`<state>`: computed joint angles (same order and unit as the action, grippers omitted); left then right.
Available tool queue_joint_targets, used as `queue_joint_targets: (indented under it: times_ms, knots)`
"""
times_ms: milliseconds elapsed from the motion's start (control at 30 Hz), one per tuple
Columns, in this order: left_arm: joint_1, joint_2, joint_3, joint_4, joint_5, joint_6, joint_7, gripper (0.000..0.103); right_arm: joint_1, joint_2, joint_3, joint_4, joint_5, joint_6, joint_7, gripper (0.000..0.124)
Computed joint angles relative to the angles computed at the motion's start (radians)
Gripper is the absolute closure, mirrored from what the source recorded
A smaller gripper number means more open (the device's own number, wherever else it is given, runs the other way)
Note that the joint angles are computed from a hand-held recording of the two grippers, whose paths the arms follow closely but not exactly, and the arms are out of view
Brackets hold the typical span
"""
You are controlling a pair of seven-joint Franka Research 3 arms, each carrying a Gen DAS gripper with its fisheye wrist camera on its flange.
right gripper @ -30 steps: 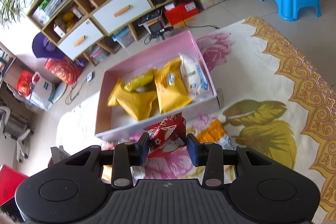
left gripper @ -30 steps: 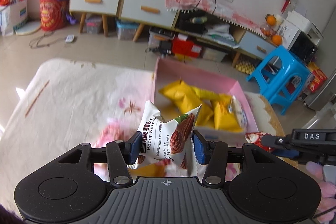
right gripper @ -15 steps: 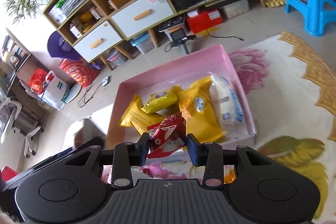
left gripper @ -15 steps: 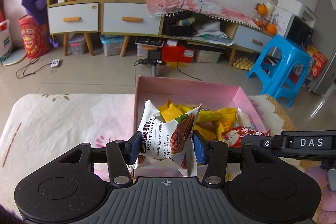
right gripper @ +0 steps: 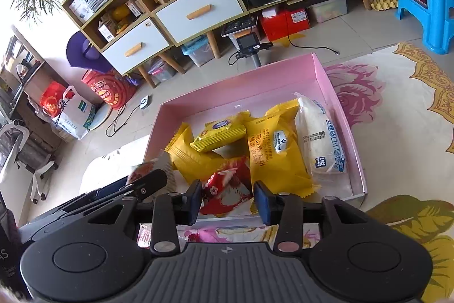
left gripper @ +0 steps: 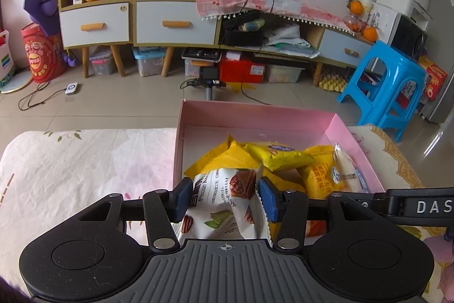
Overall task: Organize snacks
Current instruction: 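Carry red bag and pecan packet into the pink box while opening both tools, then withdraw both tools from the box back toward the snack pile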
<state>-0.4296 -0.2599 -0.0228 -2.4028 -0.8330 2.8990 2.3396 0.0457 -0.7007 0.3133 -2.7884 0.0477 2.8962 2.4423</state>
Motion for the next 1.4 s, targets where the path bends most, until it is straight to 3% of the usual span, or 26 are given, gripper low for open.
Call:
queue_joint_targets:
  times_ms: [100, 167, 567, 967, 1200, 1400]
  knots:
    - [-0.001, 0.003, 0.008, 0.009, -0.022, -0.027, 0.004, 0.047, -0.010, -0.009, 0.007, -0.005, 0.000, 0.004, 0.015, 0.084]
    - [-0.003, -0.004, 0.009, 0.004, -0.054, -0.025, 0.024, 0.038, -0.017, -0.019, 0.012, -0.008, -0.004, 0.000, 0.020, 0.078]
    - [0.017, -0.083, 0.016, -0.036, -0.072, -0.088, 0.047, 0.025, -0.016, -0.076, 0.022, -0.015, -0.033, -0.041, 0.015, 0.064]
    - [0.030, -0.206, 0.052, -0.124, 0.074, -0.153, -0.069, 0.011, 0.005, -0.187, 0.035, -0.039, -0.046, -0.134, 0.046, 0.045]
    - [0.054, -0.287, 0.059, -0.175, 0.214, -0.214, -0.193, 0.008, 0.007, -0.236, 0.071, -0.007, -0.099, -0.291, 0.077, 0.041]
    - [0.071, -0.348, 0.069, -0.201, 0.324, -0.285, -0.279, 0.008, 0.051, -0.260, 0.061, 0.002, -0.120, -0.363, 0.094, 0.040]
